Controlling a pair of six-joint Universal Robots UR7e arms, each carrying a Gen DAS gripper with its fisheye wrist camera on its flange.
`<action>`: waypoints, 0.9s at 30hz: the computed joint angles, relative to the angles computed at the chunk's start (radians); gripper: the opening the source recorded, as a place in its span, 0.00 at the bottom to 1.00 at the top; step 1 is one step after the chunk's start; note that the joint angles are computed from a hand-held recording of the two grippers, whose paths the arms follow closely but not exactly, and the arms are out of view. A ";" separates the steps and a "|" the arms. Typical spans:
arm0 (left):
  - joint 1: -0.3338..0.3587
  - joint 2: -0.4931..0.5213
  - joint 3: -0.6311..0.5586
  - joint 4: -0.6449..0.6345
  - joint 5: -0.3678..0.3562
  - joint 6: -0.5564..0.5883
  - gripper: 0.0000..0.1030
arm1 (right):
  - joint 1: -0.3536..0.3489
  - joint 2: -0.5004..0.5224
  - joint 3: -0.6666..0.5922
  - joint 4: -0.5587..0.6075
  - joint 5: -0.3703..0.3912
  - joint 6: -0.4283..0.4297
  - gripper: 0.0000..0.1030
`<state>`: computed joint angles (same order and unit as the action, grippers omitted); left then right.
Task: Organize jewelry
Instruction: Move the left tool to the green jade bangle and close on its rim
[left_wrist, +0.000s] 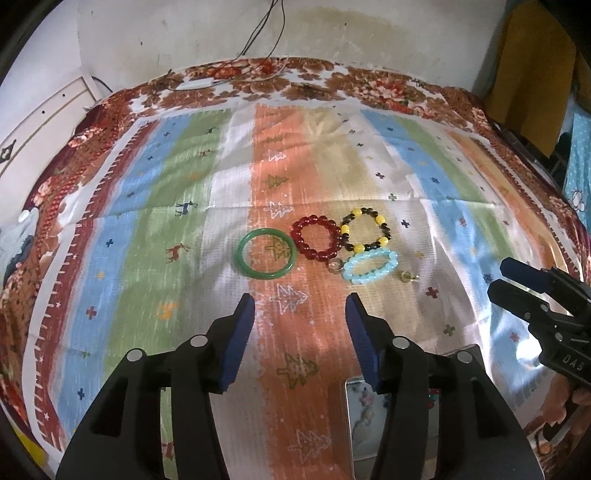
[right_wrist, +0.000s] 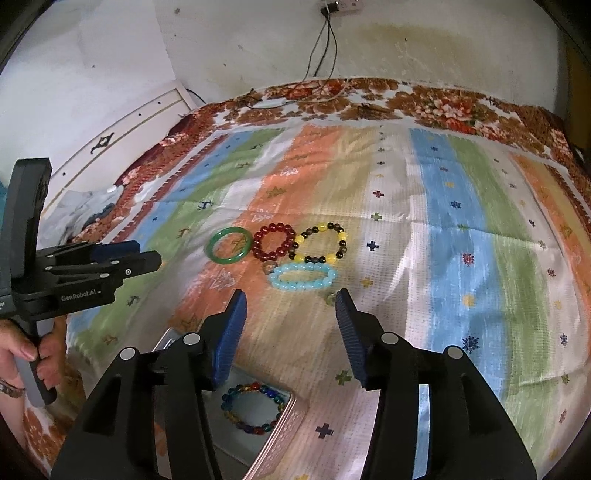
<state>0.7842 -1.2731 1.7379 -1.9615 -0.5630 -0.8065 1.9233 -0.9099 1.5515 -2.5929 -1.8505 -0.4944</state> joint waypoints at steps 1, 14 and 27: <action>0.006 0.003 -0.005 -0.004 -0.005 0.006 0.52 | -0.001 0.006 -0.009 0.008 -0.001 0.002 0.50; 0.071 0.036 -0.081 0.063 -0.002 -0.018 0.54 | -0.006 0.087 -0.118 0.072 -0.027 0.016 0.51; 0.137 0.080 -0.158 0.132 -0.010 -0.035 0.56 | -0.012 0.166 -0.208 0.098 -0.078 0.018 0.51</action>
<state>0.9216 -1.1933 1.5800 -1.8294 -0.5726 -0.8420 1.9114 -0.7444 1.3435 -2.4945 -1.9281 -0.4768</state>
